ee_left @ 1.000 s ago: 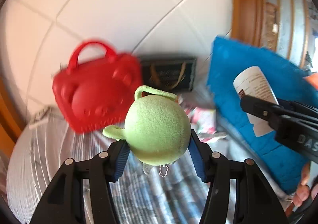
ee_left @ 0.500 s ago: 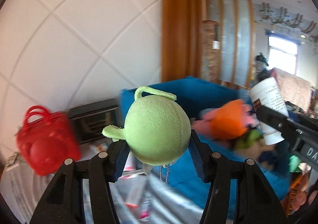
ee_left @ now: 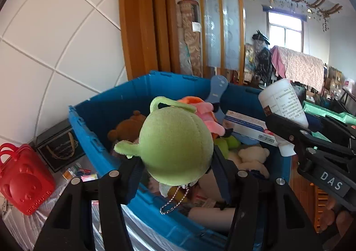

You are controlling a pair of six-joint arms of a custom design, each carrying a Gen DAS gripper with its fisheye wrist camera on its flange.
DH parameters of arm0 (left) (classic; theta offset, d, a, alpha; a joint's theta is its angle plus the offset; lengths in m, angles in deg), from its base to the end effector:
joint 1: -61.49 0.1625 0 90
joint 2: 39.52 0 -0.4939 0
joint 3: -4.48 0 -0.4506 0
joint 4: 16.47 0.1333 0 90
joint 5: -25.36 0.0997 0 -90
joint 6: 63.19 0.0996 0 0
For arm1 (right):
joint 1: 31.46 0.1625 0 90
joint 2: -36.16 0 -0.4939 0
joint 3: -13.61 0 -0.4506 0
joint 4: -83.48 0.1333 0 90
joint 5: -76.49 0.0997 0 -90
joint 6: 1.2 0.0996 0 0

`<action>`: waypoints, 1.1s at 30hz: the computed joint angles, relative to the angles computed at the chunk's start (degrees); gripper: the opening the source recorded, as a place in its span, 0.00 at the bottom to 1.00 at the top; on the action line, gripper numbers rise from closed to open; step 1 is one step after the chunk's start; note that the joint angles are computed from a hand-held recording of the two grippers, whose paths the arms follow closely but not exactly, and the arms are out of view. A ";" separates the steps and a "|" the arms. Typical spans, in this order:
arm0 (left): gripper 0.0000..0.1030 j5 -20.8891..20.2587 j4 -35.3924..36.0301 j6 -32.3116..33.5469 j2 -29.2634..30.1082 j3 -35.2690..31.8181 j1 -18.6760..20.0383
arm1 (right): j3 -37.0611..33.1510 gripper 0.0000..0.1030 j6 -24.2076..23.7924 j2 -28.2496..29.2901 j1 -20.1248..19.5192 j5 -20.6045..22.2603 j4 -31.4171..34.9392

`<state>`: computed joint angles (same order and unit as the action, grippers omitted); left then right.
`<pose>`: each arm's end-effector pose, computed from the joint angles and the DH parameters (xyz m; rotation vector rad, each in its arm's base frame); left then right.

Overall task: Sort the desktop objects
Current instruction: 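Carry the green plush and white bottle into the crate and release both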

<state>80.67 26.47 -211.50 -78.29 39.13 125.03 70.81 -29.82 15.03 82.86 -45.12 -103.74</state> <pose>-0.2023 -0.8329 0.3751 0.8169 2.1770 -1.0674 0.4640 -0.8299 0.1216 0.6668 -2.1842 1.3059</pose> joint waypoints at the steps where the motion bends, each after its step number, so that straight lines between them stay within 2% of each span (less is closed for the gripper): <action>1: 0.54 -0.17 1.09 -0.14 0.82 -1.23 0.00 | 2.06 0.44 0.23 -1.18 0.07 -0.25 -0.76; 8: 0.55 -1.84 3.69 -0.28 3.28 -4.22 -0.41 | 1.66 0.44 1.01 -1.83 -1.59 0.95 3.10; 17: 0.59 -2.67 3.10 -0.76 3.34 -3.23 -0.91 | 0.07 0.44 2.14 -1.48 -2.67 1.20 6.51; 19: 0.69 -2.71 1.67 0.06 2.83 -2.17 -0.94 | 0.01 0.44 2.18 -1.51 -2.82 1.19 6.79; 21: 0.74 -2.97 -0.13 1.24 2.08 -0.67 -1.07 | -0.13 0.46 2.25 -1.49 -2.98 1.38 6.81; 23: 0.74 -3.00 -1.71 2.19 1.33 0.83 -1.18 | 0.16 0.64 2.54 -1.75 -3.06 1.63 6.53; 28: 0.75 -2.21 -1.93 1.68 0.80 1.63 -1.02 | 1.00 0.82 2.11 -2.01 -2.74 0.48 4.31; 30: 0.75 -1.15 -2.64 1.29 0.01 2.56 -0.92 | 1.14 0.97 1.95 -2.06 -2.80 0.06 3.17; 33: 0.75 -1.21 -5.90 2.18 -2.03 5.64 -1.08 | 2.59 1.00 2.71 -3.12 -3.09 1.56 1.83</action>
